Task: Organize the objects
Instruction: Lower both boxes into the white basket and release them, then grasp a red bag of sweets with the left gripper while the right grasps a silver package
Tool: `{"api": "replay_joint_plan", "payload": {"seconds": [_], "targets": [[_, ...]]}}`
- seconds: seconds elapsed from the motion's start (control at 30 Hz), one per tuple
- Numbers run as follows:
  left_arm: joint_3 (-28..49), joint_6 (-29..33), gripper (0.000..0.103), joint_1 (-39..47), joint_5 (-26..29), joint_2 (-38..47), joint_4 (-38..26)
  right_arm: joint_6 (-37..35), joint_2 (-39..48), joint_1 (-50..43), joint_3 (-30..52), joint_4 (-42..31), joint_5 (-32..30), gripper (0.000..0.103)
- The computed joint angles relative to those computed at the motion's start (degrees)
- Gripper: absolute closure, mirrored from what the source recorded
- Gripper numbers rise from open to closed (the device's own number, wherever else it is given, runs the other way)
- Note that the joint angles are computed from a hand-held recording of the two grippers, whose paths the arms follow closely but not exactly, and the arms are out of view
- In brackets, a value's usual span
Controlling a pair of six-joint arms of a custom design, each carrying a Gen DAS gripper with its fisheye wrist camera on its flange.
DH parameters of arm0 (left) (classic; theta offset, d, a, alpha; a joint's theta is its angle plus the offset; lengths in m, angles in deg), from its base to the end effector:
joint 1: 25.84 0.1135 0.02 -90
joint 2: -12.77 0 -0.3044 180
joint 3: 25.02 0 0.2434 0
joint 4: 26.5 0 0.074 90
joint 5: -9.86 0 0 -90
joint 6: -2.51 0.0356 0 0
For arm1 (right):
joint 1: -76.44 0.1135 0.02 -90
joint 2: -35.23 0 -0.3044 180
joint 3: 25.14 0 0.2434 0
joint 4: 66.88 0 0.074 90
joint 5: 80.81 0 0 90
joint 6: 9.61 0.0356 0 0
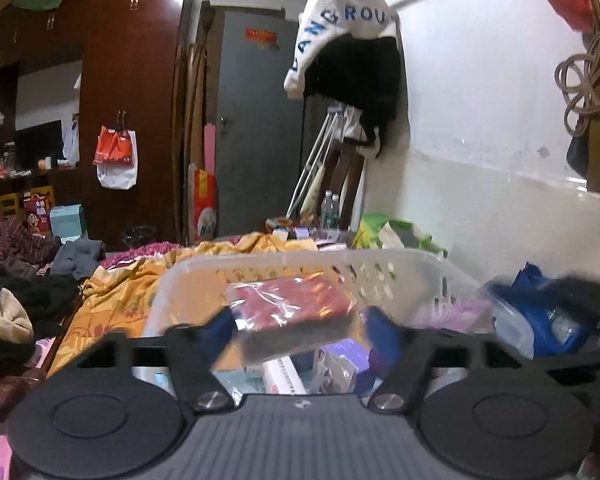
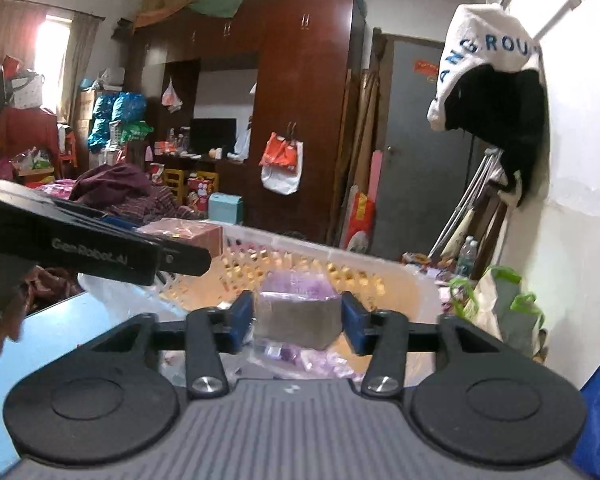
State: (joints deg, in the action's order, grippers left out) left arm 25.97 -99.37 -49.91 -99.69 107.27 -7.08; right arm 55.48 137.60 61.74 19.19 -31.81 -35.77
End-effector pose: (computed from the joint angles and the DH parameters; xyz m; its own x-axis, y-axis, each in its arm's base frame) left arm 0.2957 -0.1191 0.2055 -0.3864 -0.0399 -0.9215 0.0264 0.9982 -0.0543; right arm 0.3018 -0.0532 0.1656 -0.1529 -0.2680 -0.9512 -0.5669 0.8122 -0.1377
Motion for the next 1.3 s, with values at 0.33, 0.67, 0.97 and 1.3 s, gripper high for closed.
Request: {"api": "replay_joint_plan", "payload": {"seconds": [0.33,0.67,0.97,1.3], "targets": [[-27.3,-4.7,0.004,-17.1,-13.3,-6.6,21.5,-12.9,-1.7,-25.3,-12.7,-11.6,-21.3,0.0],[-36.0,-12.0,0.011,-26.9,-20.9,9.3,42.0,-36.6,6.8,-25.1,-11.9,-31.1,-15.5,0.019],[-32.6,-12.3,0.011,-31.6,-23.1,18.7,43.5,-47.0,6.3,-33.8,-13.0,-35.0,-21.0,0.039],[-28.0,-15.6,0.055,-37.3,-30.2,22.6,38.4,-49.0,9.5,-37.6,-5.6,-46.0,-25.0,0.039]]}}
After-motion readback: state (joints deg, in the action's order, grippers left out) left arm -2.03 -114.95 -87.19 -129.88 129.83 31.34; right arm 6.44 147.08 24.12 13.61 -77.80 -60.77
